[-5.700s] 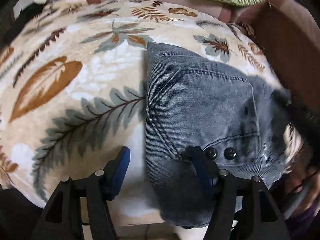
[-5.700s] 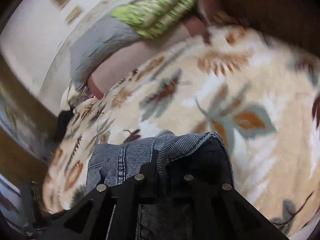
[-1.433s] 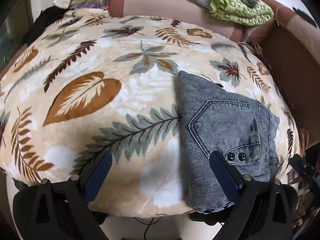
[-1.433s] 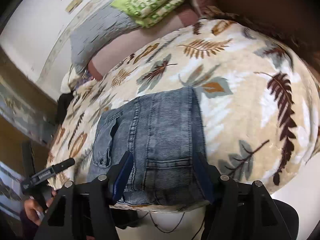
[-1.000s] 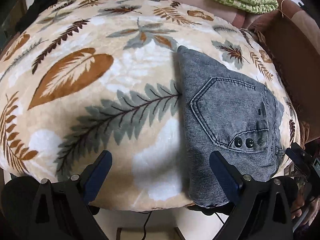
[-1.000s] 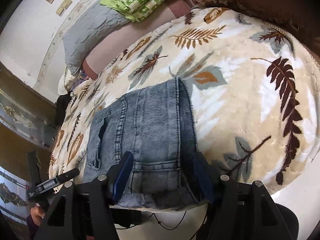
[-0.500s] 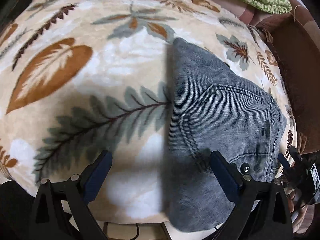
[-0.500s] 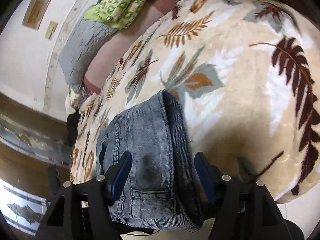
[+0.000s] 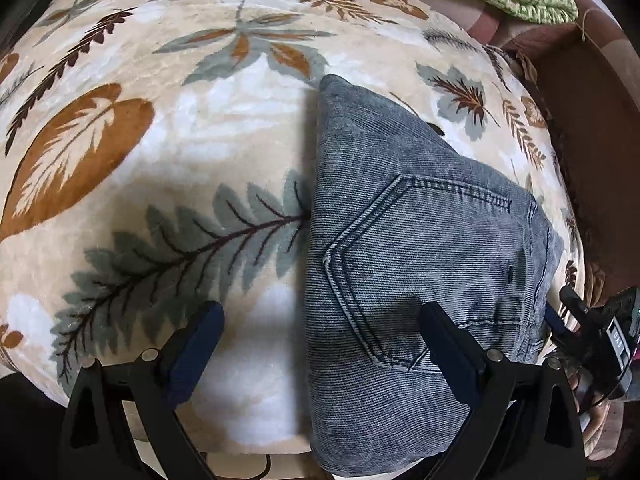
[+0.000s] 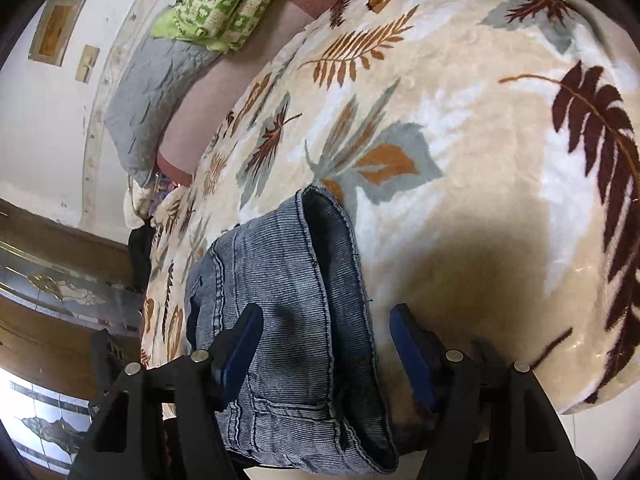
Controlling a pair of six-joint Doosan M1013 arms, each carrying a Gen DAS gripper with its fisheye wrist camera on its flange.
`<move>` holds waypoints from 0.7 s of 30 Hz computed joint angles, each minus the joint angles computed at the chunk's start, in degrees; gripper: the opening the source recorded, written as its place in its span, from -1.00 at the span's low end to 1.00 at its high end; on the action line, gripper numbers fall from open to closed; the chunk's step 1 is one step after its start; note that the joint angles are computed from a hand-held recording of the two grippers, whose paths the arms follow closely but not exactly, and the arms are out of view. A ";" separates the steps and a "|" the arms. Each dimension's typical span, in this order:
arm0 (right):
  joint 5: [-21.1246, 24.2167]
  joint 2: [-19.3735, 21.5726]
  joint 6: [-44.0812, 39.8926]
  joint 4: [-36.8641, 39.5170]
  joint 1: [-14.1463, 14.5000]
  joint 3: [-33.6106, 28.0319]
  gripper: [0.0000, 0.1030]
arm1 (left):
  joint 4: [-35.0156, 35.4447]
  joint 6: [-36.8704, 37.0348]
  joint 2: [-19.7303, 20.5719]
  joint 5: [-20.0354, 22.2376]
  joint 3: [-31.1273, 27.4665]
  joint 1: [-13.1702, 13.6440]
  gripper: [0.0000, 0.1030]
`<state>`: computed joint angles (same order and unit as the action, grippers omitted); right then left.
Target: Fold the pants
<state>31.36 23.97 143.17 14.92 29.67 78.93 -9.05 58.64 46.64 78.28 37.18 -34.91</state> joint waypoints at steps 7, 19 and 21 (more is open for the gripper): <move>-0.01 0.46 -7.66 7.83 -0.65 0.09 0.39 | -2.29 2.82 0.05 -1.42 -0.10 0.10 0.91; 0.45 1.50 -16.40 16.00 -1.20 -0.68 0.42 | -5.60 6.45 1.71 -1.21 -2.51 -0.01 0.91; 0.56 1.53 -16.51 15.80 -1.14 -0.79 0.42 | -5.04 6.87 1.52 -2.19 -2.06 -0.25 0.90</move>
<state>31.92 25.50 126.66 30.72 28.54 78.14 -14.10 65.52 48.15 76.09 35.12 -35.16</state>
